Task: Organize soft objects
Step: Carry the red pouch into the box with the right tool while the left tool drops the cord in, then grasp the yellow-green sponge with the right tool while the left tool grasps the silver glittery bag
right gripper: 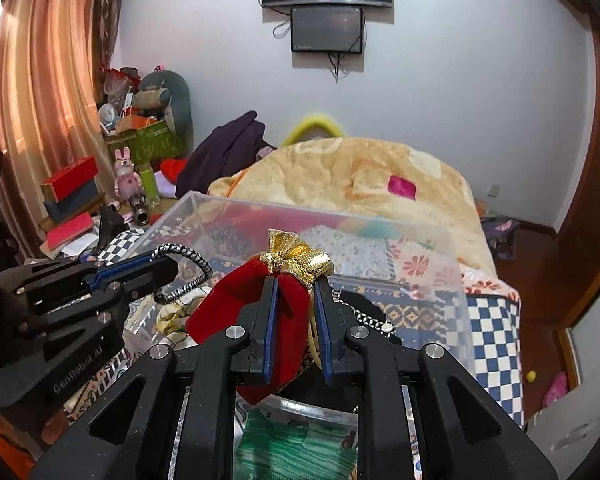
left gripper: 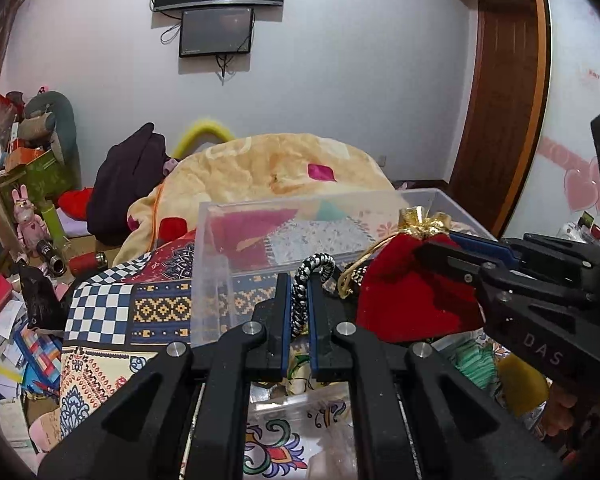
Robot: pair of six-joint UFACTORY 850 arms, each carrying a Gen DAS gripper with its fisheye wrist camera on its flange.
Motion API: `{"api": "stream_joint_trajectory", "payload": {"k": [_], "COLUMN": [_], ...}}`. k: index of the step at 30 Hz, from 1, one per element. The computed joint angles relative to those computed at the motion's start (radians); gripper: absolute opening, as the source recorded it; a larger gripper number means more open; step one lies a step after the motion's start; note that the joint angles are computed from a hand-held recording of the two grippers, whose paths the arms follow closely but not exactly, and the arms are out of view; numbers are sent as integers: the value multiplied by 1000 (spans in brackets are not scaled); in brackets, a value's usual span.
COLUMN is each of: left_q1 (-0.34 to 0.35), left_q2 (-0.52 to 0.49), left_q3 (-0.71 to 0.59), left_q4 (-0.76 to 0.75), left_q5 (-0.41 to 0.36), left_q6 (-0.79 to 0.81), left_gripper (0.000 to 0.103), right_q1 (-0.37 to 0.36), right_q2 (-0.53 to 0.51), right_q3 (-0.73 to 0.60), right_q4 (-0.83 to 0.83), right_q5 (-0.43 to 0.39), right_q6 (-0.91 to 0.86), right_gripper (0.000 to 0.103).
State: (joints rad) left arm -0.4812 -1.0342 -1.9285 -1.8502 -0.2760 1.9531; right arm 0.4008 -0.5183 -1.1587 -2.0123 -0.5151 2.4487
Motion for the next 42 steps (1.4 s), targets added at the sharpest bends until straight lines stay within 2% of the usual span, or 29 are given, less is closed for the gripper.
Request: {"api": "stream_joint_trajectory", "payload": {"k": [6, 9, 11, 15, 20, 22, 26, 28, 31, 36, 42], "left_q1": [2, 4, 4, 9, 17, 20, 26, 29, 34, 43, 50], "left_q2": [-20, -17, -7, 18, 63, 81, 131, 154, 182, 203, 203], "left_q3": [-34, -29, -12, 27, 91, 117, 189, 222, 270, 314, 341], "left_q4": [183, 204, 158, 92, -10, -49, -146, -185, -230, -247, -156], "left_q5": [-8, -23, -24, -49, -93, -109, -153, -168, -187, -203, -219], "left_q6": [-185, -209, -163, -97, 7, 48, 153, 194, 240, 249, 149], "left_gripper": [7, 14, 20, 36, 49, 55, 67, 78, 88, 90, 91], "right_q1": [-7, -4, -6, -6, -4, -1, 12, 21, 27, 32, 34], "right_q2": [-9, -10, -2, 18, 49, 65, 106, 128, 156, 182, 177], "right_q3": [-10, -16, -9, 13, 42, 62, 114, 141, 182, 234, 277], "right_q4": [69, 107, 97, 57, 28, -4, -64, -84, -128, -148, -111], "right_q5": [28, 34, 50, 54, 41, 33, -19, -41, -59, -85, -75], "right_q6": [-68, -107, -90, -39, -11, 25, 96, 123, 178, 238, 262], "right_gripper": [17, 19, 23, 45, 48, 56, 66, 69, 71, 74, 74]}}
